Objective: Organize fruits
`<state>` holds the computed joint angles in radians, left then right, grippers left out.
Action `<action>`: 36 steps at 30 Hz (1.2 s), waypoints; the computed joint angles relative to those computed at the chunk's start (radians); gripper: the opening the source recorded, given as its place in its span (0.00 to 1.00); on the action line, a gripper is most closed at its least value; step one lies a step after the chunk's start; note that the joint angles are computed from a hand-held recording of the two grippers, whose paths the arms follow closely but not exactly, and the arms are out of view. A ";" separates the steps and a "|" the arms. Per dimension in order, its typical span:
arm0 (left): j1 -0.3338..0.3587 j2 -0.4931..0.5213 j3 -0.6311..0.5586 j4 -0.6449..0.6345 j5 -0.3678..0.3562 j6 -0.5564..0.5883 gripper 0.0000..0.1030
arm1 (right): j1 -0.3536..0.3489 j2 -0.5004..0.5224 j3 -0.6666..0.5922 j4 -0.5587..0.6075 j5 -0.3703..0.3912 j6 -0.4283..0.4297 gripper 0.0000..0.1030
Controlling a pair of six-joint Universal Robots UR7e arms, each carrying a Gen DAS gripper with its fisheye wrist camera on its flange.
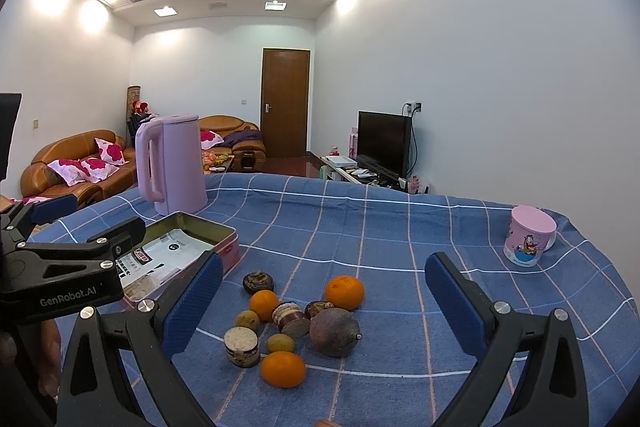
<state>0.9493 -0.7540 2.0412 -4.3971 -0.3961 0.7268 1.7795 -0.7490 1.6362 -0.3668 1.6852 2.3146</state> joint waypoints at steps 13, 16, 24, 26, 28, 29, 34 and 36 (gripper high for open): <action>0.000 -0.001 0.001 0.003 0.000 -0.003 1.00 | 0.000 0.001 0.002 0.000 0.000 0.000 0.99; 0.000 0.000 0.000 -0.002 -0.001 0.002 1.00 | 0.001 0.001 0.002 -0.001 0.000 0.000 0.99; 0.000 0.000 0.000 0.000 0.000 -0.001 1.00 | 0.001 0.004 0.008 -0.006 0.000 -0.001 0.99; 0.000 0.001 -0.001 0.000 0.000 0.000 1.00 | 0.001 0.004 0.007 -0.005 0.001 -0.001 0.99; 0.000 0.000 0.000 -0.001 0.000 0.002 1.00 | 0.001 0.003 0.008 -0.005 0.001 -0.001 0.99; 0.000 0.000 -0.001 0.001 0.001 0.001 1.00 | 0.000 0.003 0.008 -0.004 0.000 -0.001 0.99; 0.000 0.000 0.001 0.001 0.000 -0.002 1.00 | 0.001 0.006 0.005 -0.001 0.003 -0.001 0.99; 0.000 0.001 0.000 0.001 0.001 0.001 1.00 | 0.001 0.008 0.003 0.003 0.006 -0.002 0.99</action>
